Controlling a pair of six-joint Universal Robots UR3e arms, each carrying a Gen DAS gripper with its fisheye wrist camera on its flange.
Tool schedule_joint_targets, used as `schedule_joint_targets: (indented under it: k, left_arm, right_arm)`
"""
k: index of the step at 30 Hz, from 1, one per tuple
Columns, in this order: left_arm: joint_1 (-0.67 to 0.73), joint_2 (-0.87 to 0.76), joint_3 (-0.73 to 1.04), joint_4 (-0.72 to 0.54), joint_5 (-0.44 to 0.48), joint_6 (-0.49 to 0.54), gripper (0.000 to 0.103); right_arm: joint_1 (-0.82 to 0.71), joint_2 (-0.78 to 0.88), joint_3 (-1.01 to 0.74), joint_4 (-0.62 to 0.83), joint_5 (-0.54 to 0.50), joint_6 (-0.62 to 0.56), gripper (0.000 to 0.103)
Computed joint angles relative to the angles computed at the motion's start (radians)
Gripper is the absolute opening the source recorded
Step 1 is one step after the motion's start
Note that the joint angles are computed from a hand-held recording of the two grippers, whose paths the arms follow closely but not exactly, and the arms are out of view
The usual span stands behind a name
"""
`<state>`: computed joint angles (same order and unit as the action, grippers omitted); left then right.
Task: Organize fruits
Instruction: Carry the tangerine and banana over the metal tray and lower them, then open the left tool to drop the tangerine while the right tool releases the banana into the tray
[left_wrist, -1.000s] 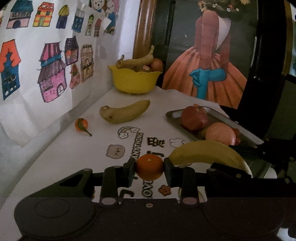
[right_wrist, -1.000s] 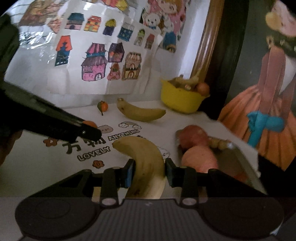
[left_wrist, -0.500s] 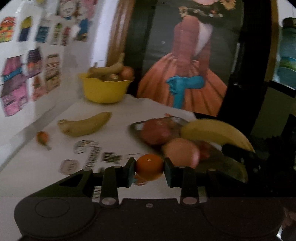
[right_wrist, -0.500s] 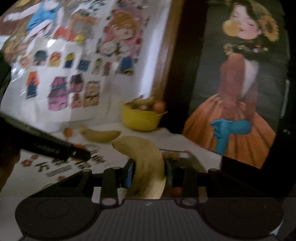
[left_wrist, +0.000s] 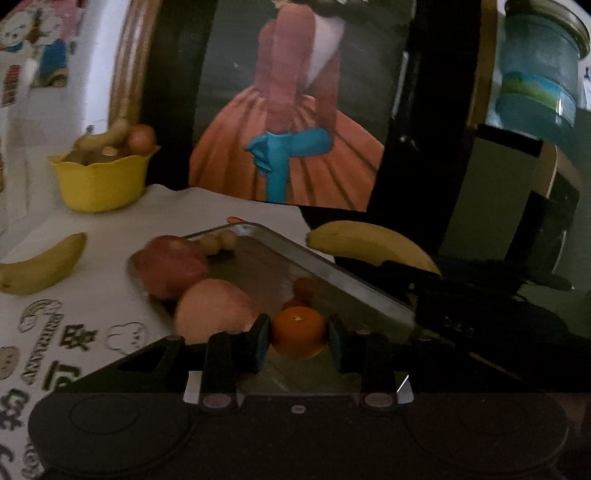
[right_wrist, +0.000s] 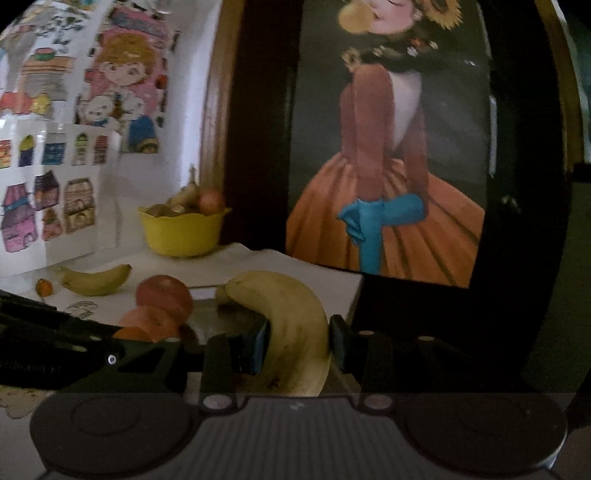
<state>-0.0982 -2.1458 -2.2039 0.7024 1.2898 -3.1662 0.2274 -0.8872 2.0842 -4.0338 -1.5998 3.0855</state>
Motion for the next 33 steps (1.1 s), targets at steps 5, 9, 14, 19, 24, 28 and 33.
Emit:
schedule_joint_targets:
  k: [5,9,14,19,24,28,33]
  left_arm:
    - [-0.052,-0.064,0.085,-0.037,0.036,0.015,0.035]
    - [-0.058,-0.088,0.114,-0.063,0.040,0.023,0.035]
    - [-0.057,-0.096,0.115,-0.070,0.043,0.034,0.035]
    - [-0.065,-0.099,0.125,-0.091,0.061,0.037,0.035]
    - [-0.064,-0.103,0.133,-0.107,0.068,0.036,0.035]
    - [-0.065,-0.106,0.137,-0.117,0.071,0.031,0.035]
    - [-0.061,-0.110,0.140,-0.132,0.061,0.033,0.035]
  right_arm:
    - [-0.042,0.047,-0.043,0.031,0.042,0.030,0.039]
    - [-0.051,0.072,-0.077,0.064,0.056,0.033,0.039]
    - [-0.052,0.080,-0.088,0.089,0.057,0.035,0.039]
    - [-0.052,0.085,-0.095,0.094,0.058,0.034,0.039]
    - [-0.048,0.090,-0.104,0.100,0.053,0.036,0.040]
    - [-0.041,0.095,-0.116,0.118,0.047,0.039,0.040]
    - [-0.039,0.104,-0.125,0.133,0.044,0.041,0.039]
